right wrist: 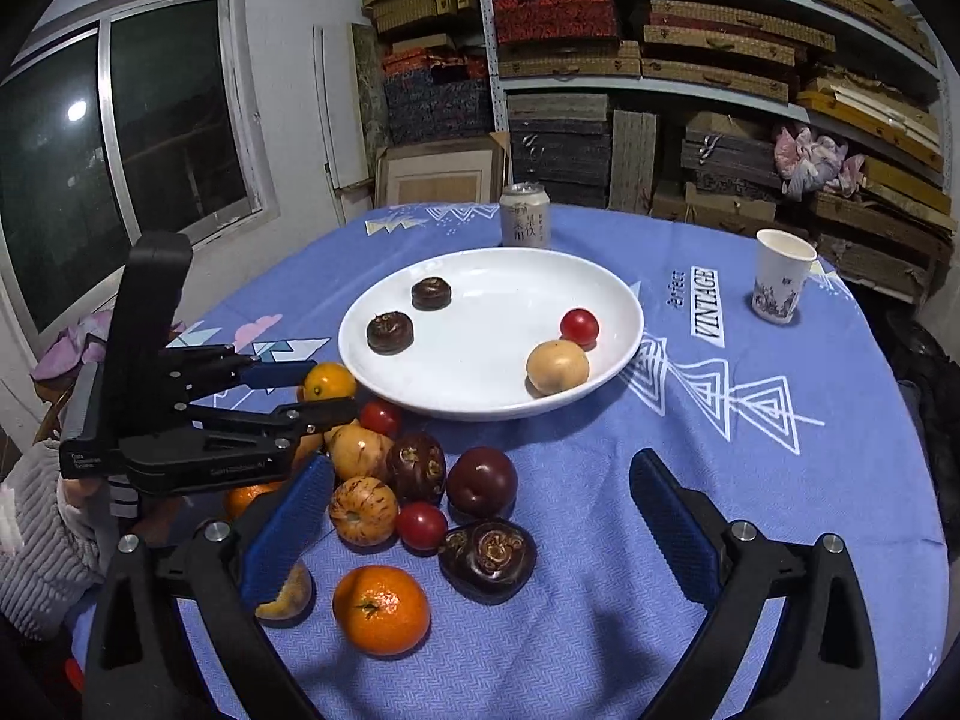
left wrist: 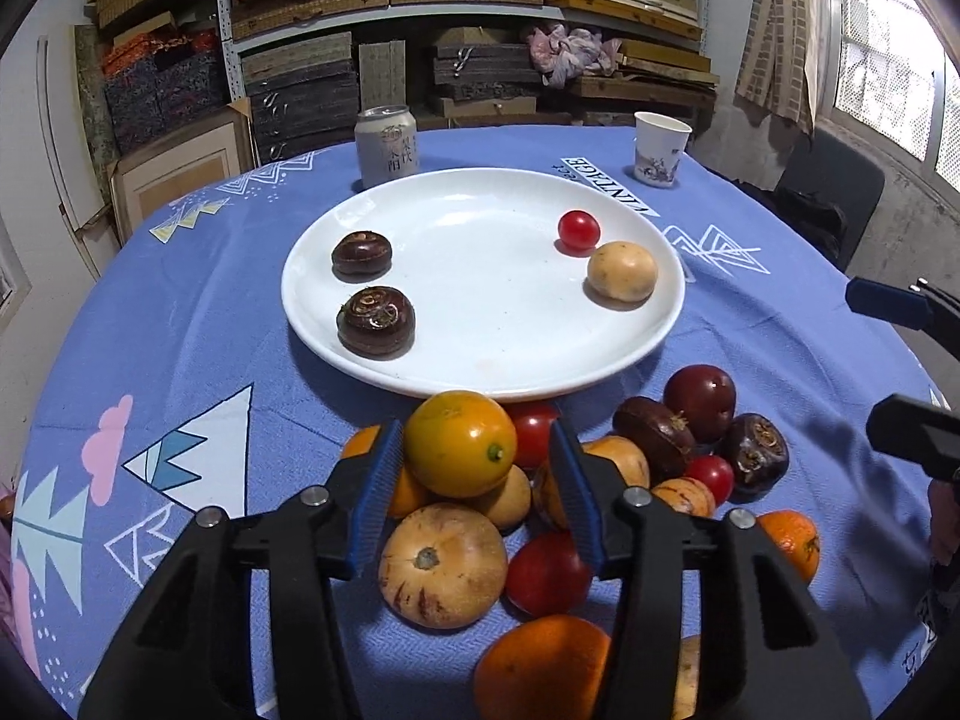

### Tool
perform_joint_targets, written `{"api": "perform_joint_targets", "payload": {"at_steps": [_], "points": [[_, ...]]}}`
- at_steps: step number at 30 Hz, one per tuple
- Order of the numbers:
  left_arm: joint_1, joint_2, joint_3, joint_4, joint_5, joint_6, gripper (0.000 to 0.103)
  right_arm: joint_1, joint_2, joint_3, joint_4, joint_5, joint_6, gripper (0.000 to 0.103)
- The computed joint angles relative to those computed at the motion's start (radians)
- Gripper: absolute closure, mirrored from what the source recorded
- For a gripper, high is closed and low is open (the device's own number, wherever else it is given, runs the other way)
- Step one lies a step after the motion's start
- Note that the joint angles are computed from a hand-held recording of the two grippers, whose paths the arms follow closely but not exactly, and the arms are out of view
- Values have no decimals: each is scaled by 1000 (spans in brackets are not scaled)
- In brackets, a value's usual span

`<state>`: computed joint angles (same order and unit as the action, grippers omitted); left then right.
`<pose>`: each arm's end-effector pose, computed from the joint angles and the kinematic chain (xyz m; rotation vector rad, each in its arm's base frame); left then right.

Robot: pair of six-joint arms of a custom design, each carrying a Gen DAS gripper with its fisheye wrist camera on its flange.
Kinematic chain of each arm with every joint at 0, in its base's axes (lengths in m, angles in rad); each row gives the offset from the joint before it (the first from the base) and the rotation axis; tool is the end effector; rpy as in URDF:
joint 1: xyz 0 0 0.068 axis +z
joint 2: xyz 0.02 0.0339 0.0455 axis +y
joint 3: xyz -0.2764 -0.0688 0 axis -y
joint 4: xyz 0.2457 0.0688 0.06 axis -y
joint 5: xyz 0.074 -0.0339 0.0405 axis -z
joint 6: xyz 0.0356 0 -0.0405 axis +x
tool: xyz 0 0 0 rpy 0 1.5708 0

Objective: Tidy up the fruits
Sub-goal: 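Grasp a dark brown fruit with the right tool while the left tool grasps a small orange fruit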

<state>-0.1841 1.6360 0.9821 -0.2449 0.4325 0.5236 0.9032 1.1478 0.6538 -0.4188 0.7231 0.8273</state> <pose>0.3273 -0.0761 0.2043 0.9988 2.1753 -0.3760 0.1503 0.1526 0.2222 0.1993 2.1970 0.0321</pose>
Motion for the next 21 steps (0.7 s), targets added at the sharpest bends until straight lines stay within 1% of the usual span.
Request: {"api": "perform_joint_targets", "payload": {"at_steps": [1, 2, 3, 4, 6, 8, 11, 15, 16, 17, 18, 19, 21], "points": [[3, 2, 3, -3, 7, -4, 53, -4, 6, 3, -8, -6, 6, 4], [7, 6, 10, -5, 13, -7, 58, -7, 10, 5, -14, -13, 11, 5], [10, 5, 8, 0, 12, -12, 63, -7, 15, 6, -18, -16, 13, 9], [15, 12, 19, -9, 17, -12, 65, -6, 26, 11, -29, -14, 21, 12], [32, 25, 42, -45, 45, -17, 65, -4, 53, 20, -53, -16, 36, 15], [45, 23, 43, -55, 59, -15, 65, -2, 69, 15, -60, -23, 51, 15], [78, 4, 39, -72, 107, -12, 65, -2, 78, 5, -57, -39, 59, 15], [135, -72, -14, -48, 167, -12, 65, -14, 109, -2, -50, -69, 70, 15], [151, -84, -22, -50, 185, -9, 65, -23, 117, -3, -44, -80, 69, 16], [164, -92, -28, -54, 199, -7, 65, -33, 122, -6, -36, -90, 67, 20], [171, -100, -33, -57, 207, -4, 65, -39, 125, -8, -31, -96, 67, 30], [178, -105, -38, -57, 213, 0, 65, -51, 123, -15, -22, -112, 66, 37], [181, -109, -39, -62, 220, 4, 65, -77, 129, -27, -2, -152, 62, 42]]}}
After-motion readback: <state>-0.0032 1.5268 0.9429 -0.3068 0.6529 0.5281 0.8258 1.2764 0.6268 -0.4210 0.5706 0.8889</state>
